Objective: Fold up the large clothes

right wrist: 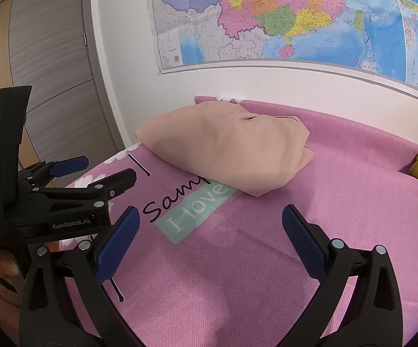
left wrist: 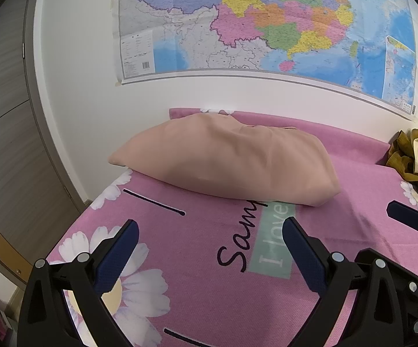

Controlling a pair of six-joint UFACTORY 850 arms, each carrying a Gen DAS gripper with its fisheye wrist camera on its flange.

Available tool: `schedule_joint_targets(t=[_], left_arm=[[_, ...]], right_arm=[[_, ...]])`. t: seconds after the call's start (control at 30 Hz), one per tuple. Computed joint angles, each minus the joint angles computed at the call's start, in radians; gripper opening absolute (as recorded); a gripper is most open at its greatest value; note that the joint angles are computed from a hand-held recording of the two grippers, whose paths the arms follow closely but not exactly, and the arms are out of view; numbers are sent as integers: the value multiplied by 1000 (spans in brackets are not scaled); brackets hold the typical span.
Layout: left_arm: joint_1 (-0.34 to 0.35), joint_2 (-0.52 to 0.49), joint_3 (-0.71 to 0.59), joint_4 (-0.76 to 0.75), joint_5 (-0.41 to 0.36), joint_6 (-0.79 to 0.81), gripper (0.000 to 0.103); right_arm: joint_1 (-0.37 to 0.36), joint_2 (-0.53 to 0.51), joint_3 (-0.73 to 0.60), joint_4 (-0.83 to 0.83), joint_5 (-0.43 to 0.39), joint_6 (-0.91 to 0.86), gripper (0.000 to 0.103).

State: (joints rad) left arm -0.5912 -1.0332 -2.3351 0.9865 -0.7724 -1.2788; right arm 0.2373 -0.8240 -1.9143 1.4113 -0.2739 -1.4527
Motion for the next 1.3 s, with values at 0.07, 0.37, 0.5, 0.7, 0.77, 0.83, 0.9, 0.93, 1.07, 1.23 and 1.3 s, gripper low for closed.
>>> schedule_joint_targets(t=[0.07, 0.37, 0.5, 0.7, 0.77, 0.83, 0.9, 0.93, 1.07, 1.23, 1.3], left_arm=[[1, -2, -4, -6, 1, 5, 96], [0, -1, -1, -5, 0, 2, 96], [0, -2, -1, -8, 0, 3, 96], [0, -2, -1, -6, 1, 4, 96], [0, -2, -2, -12, 2, 8, 96], [0, -2, -1, -11, 2, 7, 96], [1, -2, -1, -15, 3, 12, 96], [1, -1, -1, -15, 2, 13, 96], [2, 0, 0, -26, 4, 17, 96], [0, 4, 9, -9, 22, 4, 96], [0, -6, -7, -29, 27, 25, 96]], right_arm=[[0, 0, 0, -4, -1, 4, 97], [0, 0, 0, -11, -2, 12, 97], [0, 1, 2, 5, -3, -4, 97], [0, 1, 4, 8, -6, -6, 97], [-1, -1, 0, -3, -12, 3, 97], [0, -2, -2, -6, -8, 6, 97], [0, -2, -1, -7, -11, 9, 97], [0, -2, 0, -2, -9, 6, 97], [0, -5, -4, -13, -10, 18, 97], [-1, -2, 1, -2, -9, 13, 97], [-3, 3, 9, 11, -10, 7, 97]])
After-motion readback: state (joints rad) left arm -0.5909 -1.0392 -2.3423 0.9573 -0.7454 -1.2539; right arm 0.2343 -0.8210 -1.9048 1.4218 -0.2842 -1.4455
